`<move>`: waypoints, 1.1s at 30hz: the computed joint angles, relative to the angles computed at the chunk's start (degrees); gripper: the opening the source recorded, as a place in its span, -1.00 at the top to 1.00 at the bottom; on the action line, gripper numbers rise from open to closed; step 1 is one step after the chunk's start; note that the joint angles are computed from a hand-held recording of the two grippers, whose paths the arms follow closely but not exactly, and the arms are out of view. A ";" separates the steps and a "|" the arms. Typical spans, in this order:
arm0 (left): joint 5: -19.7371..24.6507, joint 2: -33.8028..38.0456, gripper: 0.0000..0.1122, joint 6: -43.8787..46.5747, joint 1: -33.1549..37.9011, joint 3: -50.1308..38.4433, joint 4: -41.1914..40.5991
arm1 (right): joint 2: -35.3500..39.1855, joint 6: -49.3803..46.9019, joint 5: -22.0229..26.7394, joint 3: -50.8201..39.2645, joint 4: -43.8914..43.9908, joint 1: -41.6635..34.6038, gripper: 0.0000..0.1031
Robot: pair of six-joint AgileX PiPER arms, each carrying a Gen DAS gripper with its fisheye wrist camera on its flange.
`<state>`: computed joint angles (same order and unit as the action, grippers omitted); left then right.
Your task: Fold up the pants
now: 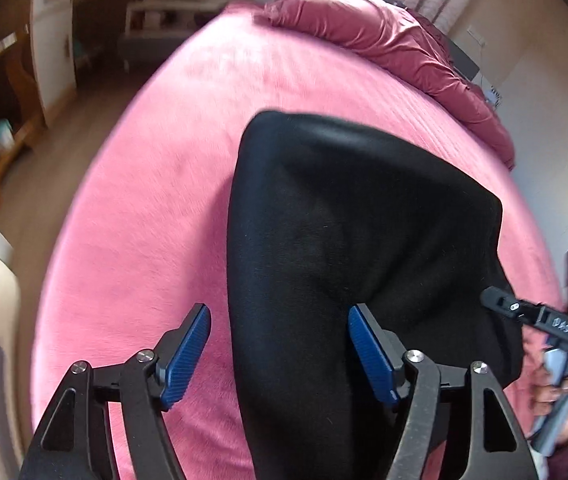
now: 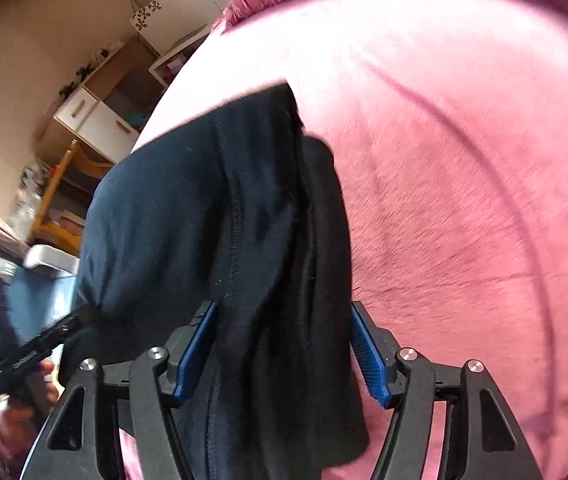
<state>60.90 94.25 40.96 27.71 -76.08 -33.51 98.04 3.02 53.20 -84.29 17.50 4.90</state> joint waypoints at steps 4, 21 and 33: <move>-3.22 -7.26 -0.29 1.68 0.99 4.50 -0.74 | -7.16 10.23 -2.23 2.50 -14.79 5.70 -0.29; -1.13 -27.71 -0.29 8.11 8.85 15.35 -6.14 | -19.95 43.80 4.61 11.06 -40.06 31.26 -0.32; 4.23 -36.83 -0.29 12.22 17.06 20.27 -8.17 | -22.78 55.24 13.28 11.80 -52.56 43.76 -0.40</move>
<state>65.13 57.42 53.18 44.76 -55.81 -41.69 75.27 58.25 66.48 -72.49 -35.06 48.66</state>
